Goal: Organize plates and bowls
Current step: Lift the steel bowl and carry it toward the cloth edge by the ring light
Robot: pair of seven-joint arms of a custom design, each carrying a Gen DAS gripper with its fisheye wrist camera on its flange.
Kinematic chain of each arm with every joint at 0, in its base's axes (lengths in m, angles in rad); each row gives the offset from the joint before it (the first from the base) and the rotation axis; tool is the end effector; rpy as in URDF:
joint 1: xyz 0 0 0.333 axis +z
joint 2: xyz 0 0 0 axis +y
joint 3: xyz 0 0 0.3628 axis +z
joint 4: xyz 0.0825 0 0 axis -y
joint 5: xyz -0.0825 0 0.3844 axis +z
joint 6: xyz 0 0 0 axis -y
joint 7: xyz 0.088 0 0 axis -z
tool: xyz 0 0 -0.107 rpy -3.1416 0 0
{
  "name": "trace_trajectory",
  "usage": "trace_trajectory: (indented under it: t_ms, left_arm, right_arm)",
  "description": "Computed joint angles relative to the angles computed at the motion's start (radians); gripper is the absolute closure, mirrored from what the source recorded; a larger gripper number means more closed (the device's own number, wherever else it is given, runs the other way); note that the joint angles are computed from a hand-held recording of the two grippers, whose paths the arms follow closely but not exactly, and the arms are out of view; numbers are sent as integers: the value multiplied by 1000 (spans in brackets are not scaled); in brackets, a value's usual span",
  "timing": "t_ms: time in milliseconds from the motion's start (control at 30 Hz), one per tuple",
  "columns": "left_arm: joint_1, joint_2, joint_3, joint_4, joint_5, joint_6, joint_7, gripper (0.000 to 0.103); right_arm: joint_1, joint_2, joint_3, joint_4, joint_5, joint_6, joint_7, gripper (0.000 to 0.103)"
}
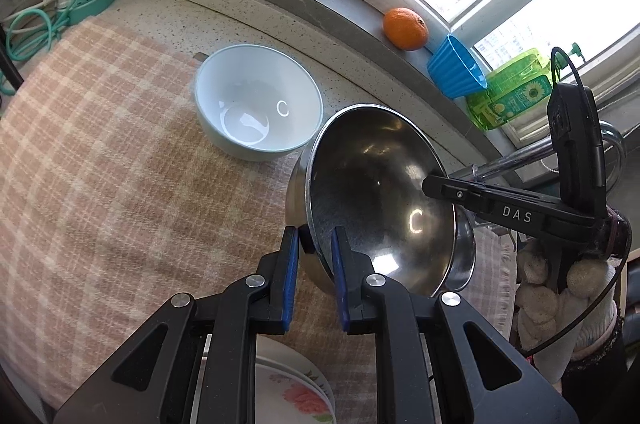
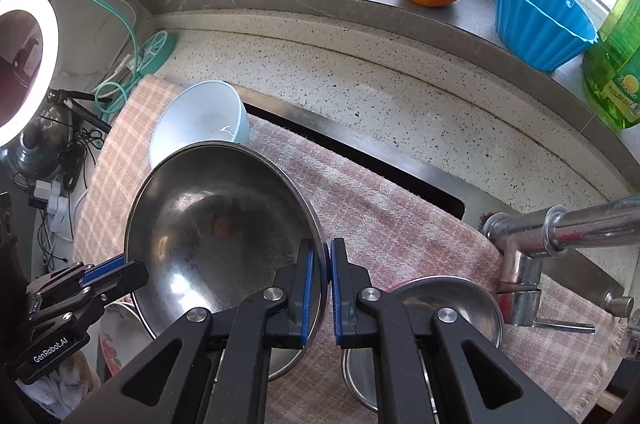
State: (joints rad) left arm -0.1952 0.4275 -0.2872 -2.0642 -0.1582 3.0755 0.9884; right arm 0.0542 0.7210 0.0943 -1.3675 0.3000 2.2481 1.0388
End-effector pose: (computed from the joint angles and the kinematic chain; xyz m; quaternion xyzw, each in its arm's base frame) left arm 0.5939 -0.2774 0.3401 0.7718 -0.5598 0.3014 0.0054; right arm 0.7738 0.1050 0.3442 -0.8425 0.5103 0.0202 0.1713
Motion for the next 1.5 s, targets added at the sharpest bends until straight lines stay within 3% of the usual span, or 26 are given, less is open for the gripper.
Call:
trace_trajectory:
  t_ms: [367, 800, 1167, 1500]
  left_arm:
    - [140, -66, -126, -86, -64, 28, 127, 88]
    - [314, -154, -269, -193, -245, 41, 343, 88]
    - [451, -238, -379, -292, -547, 50, 609, 88]
    - [481, -299, -381, -329, -847, 29, 879, 88]
  right_arm:
    - [21, -123, 8, -162, 33, 91, 34, 95]
    - [75, -205, 20, -278, 45, 153, 86, 95]
    - [134, -226, 44, -327, 51, 189, 127, 95]
    - [175, -227, 59, -345, 54, 208, 165, 95]
